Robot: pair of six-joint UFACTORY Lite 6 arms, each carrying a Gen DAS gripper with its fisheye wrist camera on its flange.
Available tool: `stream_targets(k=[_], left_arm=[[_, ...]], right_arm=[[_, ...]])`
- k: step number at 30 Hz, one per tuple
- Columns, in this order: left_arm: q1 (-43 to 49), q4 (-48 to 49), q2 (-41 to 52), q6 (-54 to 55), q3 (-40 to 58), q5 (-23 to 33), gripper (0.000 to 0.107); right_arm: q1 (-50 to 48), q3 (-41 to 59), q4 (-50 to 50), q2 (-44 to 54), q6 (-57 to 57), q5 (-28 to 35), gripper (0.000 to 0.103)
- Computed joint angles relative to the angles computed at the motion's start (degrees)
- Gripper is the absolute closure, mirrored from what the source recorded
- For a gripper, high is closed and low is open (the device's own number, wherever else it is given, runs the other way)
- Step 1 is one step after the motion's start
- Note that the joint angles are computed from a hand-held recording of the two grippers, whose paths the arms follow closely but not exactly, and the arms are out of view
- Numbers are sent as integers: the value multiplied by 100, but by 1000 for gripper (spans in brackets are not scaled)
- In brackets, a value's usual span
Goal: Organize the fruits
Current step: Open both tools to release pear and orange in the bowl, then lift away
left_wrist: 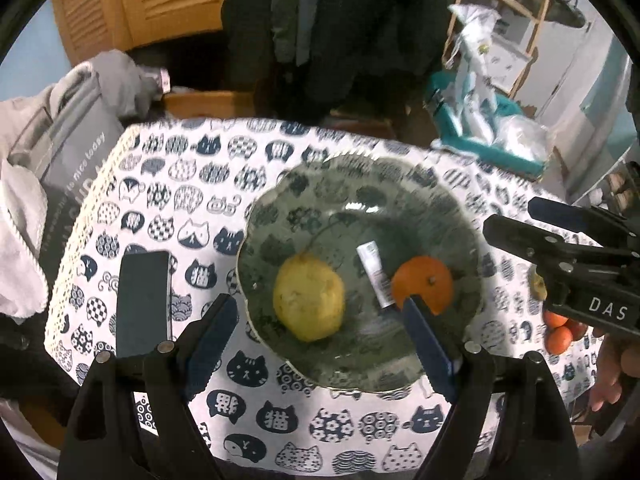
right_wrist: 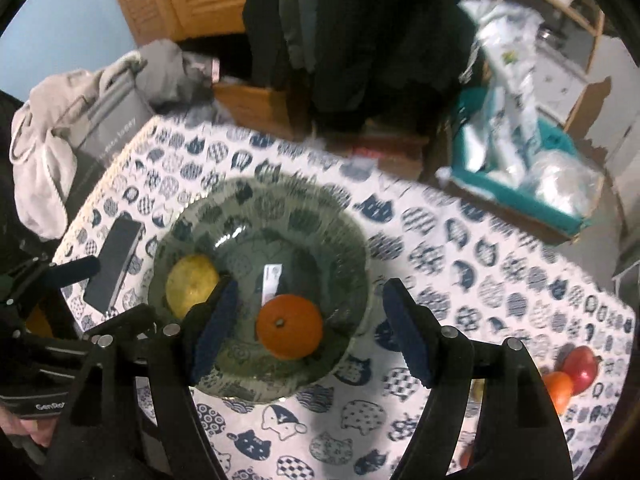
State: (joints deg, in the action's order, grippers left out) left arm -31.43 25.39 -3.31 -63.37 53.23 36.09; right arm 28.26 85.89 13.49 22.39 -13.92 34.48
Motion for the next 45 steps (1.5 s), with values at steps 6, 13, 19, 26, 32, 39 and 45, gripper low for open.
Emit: stream_targets(k=[6,13,19,26,32,39,45], left_arm=[[-408,354,-219,-424,329,346,21],[-955,992,-299,-985,797,894,21],[-1462,1346,-104,-1285,1365,1302,19],[-1922,1586,396,-1346,2189,1753,17],[-2408,1913,828,-1474,2873,2252,7],[-2806,2009,1281,-1387,3577,2639,7],[-3072,2065,1777,-1279,4253,2836,5]], right_arm=[[-242,-530,-72,-894,-22,-156,28],[-755,-1051,234,-1839,-431,-132,28],[-1278,-1494,452,-2574,-896,-24,27],[-2084,-1885,912,-3203,-1723,143,27],[-2908,-2096,1495,-3611,-2585,407,26],[-3988,-2203,2080,-3845,-3557,874,22],[-4800,-2316,2404,-3907,-4284,1102,21]])
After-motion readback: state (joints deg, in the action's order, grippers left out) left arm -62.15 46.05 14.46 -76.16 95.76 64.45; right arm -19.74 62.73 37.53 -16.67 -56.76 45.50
